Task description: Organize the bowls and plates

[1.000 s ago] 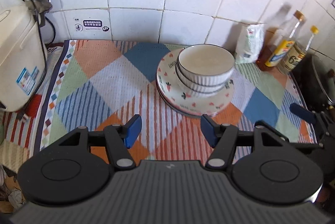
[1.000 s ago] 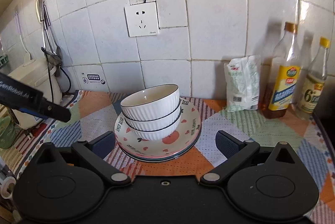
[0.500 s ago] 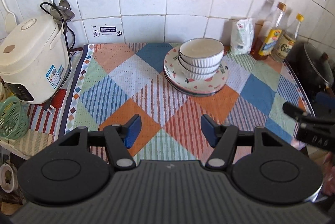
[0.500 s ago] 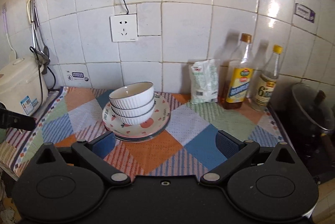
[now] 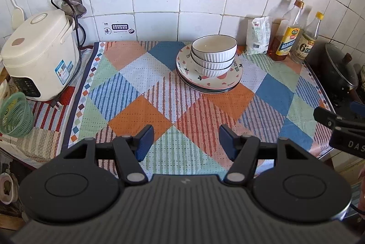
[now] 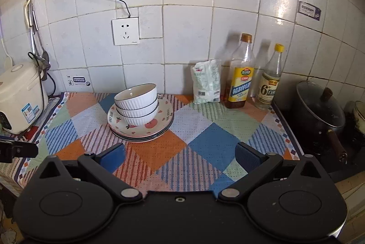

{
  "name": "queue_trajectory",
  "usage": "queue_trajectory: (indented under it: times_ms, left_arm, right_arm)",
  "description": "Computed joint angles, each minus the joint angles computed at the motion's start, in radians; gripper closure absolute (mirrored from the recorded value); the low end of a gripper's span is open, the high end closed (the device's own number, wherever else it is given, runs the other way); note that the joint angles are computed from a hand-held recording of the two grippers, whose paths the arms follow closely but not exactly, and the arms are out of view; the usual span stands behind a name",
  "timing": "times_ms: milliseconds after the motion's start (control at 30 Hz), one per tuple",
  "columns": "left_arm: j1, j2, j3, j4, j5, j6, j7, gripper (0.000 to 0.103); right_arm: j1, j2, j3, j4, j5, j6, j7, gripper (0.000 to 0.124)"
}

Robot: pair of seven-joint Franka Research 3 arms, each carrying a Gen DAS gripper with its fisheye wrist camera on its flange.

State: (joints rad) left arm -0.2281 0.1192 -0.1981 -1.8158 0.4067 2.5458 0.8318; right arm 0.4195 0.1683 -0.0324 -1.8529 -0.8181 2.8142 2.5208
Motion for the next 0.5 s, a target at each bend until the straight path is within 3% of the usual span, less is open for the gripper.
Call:
queue_trajectory:
  times_ms: [300,433,500]
  left_arm:
    - [-0.021,-0.005,0.003,-0.036,0.123,0.042,-0.059,0.032]
    - [-0.026,-0.008,0.003,-0.052,0.151,0.062,-0.086,0.018]
    - [-0.029,-0.012,0.002,-0.058,0.165,0.063,-0.099,0.017]
  right_arm:
    - [-0.007,-0.027,0.008,-0.039,-0.035,0.001,0.047,0.021]
    - [-0.011,-0.033,0.010,-0.046,-0.070,0.009,0.084,0.021]
    - [-0.015,-0.035,0.014,-0.049,-0.076,0.011,0.079,0.021]
